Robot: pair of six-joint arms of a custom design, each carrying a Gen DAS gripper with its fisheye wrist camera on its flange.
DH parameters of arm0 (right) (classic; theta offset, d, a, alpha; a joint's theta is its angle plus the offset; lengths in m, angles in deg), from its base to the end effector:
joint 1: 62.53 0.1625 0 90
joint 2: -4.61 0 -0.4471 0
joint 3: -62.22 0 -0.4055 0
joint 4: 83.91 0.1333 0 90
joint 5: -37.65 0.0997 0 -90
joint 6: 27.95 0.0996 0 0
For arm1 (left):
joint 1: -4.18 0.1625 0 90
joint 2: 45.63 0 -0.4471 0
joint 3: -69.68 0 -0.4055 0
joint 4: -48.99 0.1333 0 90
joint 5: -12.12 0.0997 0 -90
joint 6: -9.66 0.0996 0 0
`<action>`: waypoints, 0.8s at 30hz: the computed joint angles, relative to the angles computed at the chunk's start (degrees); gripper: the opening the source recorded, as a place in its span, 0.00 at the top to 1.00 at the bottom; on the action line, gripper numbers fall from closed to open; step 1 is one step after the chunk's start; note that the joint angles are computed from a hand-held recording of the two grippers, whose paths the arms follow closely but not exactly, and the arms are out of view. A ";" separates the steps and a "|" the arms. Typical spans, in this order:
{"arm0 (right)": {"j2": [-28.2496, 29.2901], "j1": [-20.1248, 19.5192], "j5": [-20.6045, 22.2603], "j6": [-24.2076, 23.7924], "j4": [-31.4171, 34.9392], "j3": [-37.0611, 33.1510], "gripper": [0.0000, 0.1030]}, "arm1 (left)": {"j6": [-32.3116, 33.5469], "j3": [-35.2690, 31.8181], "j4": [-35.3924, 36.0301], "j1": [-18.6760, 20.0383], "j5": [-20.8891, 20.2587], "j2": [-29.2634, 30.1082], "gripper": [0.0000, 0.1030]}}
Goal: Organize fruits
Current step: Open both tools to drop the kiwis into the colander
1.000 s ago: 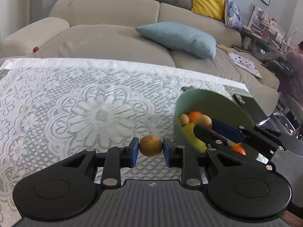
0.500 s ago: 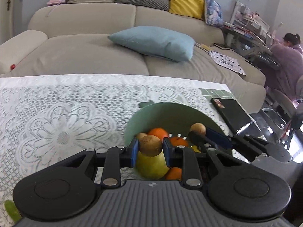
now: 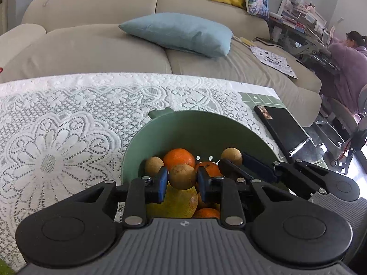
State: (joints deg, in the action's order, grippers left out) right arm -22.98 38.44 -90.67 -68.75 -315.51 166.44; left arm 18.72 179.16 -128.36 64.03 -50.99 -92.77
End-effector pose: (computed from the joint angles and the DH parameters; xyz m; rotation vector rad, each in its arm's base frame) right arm 0.1850 -0.5784 0.0323 0.4792 -2.0099 1.0608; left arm -0.1573 -0.6259 0.0927 0.7643 2.5688 -0.7007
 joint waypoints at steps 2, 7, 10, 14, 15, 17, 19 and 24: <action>0.13 0.05 -0.30 -0.25 0.37 -0.14 0.80 | -0.34 -0.18 0.33 0.32 -0.46 0.15 0.71; 0.35 0.11 -1.04 -0.65 1.14 -0.47 0.80 | 0.48 -0.42 -0.11 0.29 -0.34 0.54 0.71; 0.30 0.06 -1.20 -0.24 2.32 -0.53 0.80 | 0.68 -0.40 -0.12 0.16 -0.22 0.60 0.71; 0.24 0.03 -1.54 -0.07 3.42 -0.70 0.80 | 0.56 -0.22 -0.57 0.34 -0.59 0.61 0.71; 0.26 0.03 -1.60 -0.07 3.36 -0.64 0.80 | 0.63 -0.09 -0.87 0.35 -0.67 0.61 0.71; 0.30 0.10 -1.76 0.01 3.19 -0.59 0.80 | 0.95 0.09 -1.58 0.34 -0.70 0.66 0.71; 0.23 0.13 -1.68 0.13 3.13 -0.58 0.80 | 1.23 0.28 -1.99 0.33 -0.82 0.62 0.66; -0.03 0.12 -0.98 1.03 2.76 -0.10 0.69 | 1.43 0.89 -3.12 0.10 -1.48 0.38 0.55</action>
State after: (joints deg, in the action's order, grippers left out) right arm -23.01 38.56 -91.66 -67.72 -312.75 166.35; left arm 20.14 180.05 -131.48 64.13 -52.47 -92.39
